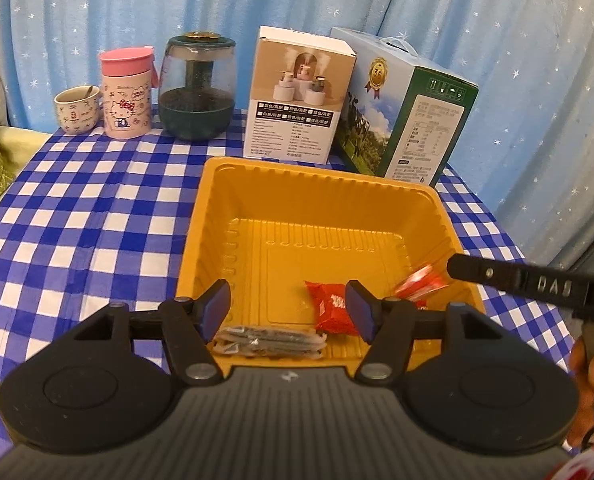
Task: Organize snacks
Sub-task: 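Drop red pack in tray with left gripper while right gripper drops brown candy there, then withdraw both grippers from the tray back over the remaining snacks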
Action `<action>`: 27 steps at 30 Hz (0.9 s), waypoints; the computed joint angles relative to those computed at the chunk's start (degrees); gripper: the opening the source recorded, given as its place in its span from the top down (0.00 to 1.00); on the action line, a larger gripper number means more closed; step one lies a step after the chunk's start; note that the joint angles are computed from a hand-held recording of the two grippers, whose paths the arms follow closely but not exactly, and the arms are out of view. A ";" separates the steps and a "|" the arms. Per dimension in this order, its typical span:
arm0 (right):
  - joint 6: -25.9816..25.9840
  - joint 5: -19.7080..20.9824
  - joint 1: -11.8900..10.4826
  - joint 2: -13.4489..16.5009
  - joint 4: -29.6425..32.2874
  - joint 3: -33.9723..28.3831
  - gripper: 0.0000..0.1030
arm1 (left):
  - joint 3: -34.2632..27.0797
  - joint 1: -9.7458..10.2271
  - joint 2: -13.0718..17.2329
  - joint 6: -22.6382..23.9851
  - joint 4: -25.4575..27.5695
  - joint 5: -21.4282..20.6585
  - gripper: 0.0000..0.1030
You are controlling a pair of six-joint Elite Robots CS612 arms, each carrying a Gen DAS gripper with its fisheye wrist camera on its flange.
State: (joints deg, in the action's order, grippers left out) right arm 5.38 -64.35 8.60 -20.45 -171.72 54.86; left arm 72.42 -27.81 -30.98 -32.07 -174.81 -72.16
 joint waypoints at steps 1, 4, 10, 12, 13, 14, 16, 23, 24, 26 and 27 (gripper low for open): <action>0.86 -0.38 0.01 -0.03 0.08 0.01 0.51 | 0.52 -0.02 -0.22 -0.28 -0.31 -0.02 0.41; 2.18 -1.55 -0.06 -0.66 -1.57 1.51 0.44 | 2.39 -0.31 -1.08 -0.66 -1.16 0.49 0.40; 1.69 -3.85 -0.31 -4.09 -3.80 8.35 0.44 | 7.02 -1.60 -3.48 -1.59 -3.47 2.11 0.35; 1.53 -4.94 -0.30 -5.66 -4.68 11.39 0.44 | 8.85 -2.24 -4.52 -2.24 -4.31 2.90 0.35; 1.29 -5.07 -0.34 -6.46 -5.07 12.92 0.44 | 9.80 -2.62 -5.07 -2.27 -4.74 3.43 0.34; 1.19 -5.23 -0.39 -7.30 -5.73 14.57 0.44 | 10.58 -2.95 -5.52 -2.16 -5.21 3.91 0.33; 0.73 -5.83 -0.36 -8.96 -7.34 17.75 0.44 | 12.29 -3.62 -6.58 -2.62 -5.96 4.34 0.31; -2.11 -7.91 -0.23 -14.75 -11.11 27.83 0.44 | 18.63 -6.45 -11.01 -3.88 -7.06 7.72 0.25; -2.60 -8.24 -0.21 -15.53 -11.27 29.09 0.44 | 19.43 -6.89 -11.58 -3.87 -7.10 8.22 0.25; -3.16 -8.85 -0.14 -17.00 -11.70 31.51 0.43 | 21.14 -7.82 -12.83 -4.15 -7.25 9.11 0.24; -3.29 -8.93 -0.17 -17.72 -12.02 32.77 0.43 | 21.87 -8.22 -13.38 -4.59 -7.23 9.41 0.22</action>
State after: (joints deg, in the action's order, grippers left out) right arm 2.08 -73.29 8.44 -38.17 -183.74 87.63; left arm 94.29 -36.03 -44.35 -36.66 -182.04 -62.75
